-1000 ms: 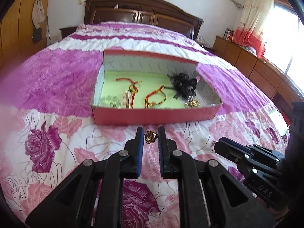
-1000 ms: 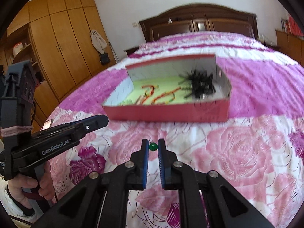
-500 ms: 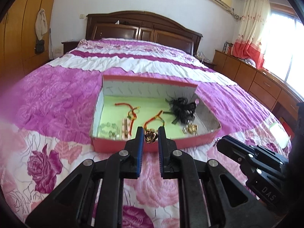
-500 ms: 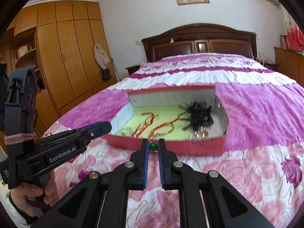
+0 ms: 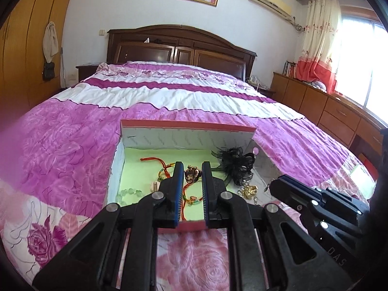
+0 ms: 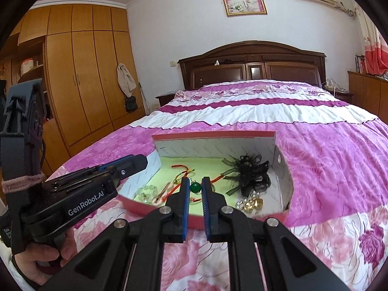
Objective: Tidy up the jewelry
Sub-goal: 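Open the left tool over the box while the right tool releases the green-bead earring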
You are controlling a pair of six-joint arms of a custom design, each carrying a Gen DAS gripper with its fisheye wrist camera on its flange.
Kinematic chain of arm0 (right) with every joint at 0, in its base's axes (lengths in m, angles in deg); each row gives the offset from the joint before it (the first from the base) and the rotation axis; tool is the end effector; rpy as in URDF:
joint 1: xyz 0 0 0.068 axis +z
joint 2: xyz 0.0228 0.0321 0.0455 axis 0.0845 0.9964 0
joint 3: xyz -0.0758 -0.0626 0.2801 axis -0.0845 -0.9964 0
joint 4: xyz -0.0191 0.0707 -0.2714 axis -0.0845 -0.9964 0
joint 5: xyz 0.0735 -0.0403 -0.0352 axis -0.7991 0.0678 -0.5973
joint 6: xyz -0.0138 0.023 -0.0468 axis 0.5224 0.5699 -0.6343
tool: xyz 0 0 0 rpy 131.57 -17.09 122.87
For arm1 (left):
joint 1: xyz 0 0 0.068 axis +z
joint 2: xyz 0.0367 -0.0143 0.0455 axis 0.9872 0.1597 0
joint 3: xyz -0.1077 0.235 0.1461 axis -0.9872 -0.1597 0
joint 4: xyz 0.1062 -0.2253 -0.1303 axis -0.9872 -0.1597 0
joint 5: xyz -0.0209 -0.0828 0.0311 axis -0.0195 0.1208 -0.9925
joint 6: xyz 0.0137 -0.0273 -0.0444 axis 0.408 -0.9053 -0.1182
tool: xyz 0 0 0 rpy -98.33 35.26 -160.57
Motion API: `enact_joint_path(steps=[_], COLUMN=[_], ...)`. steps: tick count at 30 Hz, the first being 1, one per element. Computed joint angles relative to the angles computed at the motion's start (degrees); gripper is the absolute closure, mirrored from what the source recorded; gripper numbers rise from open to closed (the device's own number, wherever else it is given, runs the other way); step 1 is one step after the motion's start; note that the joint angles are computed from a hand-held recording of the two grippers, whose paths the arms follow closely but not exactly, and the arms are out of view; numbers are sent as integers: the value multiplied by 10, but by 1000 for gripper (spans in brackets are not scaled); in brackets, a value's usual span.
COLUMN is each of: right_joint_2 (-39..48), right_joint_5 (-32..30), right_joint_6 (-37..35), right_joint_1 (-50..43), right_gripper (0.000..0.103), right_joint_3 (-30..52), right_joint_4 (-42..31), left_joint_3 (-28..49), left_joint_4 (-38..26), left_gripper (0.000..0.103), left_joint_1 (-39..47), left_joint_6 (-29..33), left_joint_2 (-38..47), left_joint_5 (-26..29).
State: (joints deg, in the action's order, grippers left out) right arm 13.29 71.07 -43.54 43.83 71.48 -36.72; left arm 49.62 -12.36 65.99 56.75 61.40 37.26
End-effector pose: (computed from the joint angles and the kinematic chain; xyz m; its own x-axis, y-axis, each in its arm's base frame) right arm 0.2623 0.1871 0.1831 -0.4372 0.1737 -0.8824 0.0595 0.9846 0.1643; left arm 0.3138 -0.0968 0.1704 -0.4958 0.1391 -0.8572 0.5546 0.8103 -0.1892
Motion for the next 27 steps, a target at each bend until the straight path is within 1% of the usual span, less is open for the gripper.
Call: enact_joint_path(steps=[5,10,16,19,22,27], right_joint_2=[31,62,94,107,120,128], right_joint_5=[-17,-43,-78,-92,-110,-116], right_joint_6=[-10,-6,15,25,33,29], right_joint_1=[-29,-54,-80,-90,-101,-104], right_gripper=[92,92,92,92,92,91], right_joint_3=[18,38,62,75,90,106], right_joint_4=[3,-12,-46,-69,-94,-117], left_joint_3=[33,58,96,121,126,135], left_joint_4=[-18,-41,-95,-134,-142,-158], left_gripper=[97,97,97,97,97,96], left_joint_1=[-9,-17,-25,-27,-31,-34], left_joint_6=[5,14,21,25,31,31], left_joint_2=[45,81,116,135,138,142], left_joint_5=[-12,-19,-38,-47,-55,-63])
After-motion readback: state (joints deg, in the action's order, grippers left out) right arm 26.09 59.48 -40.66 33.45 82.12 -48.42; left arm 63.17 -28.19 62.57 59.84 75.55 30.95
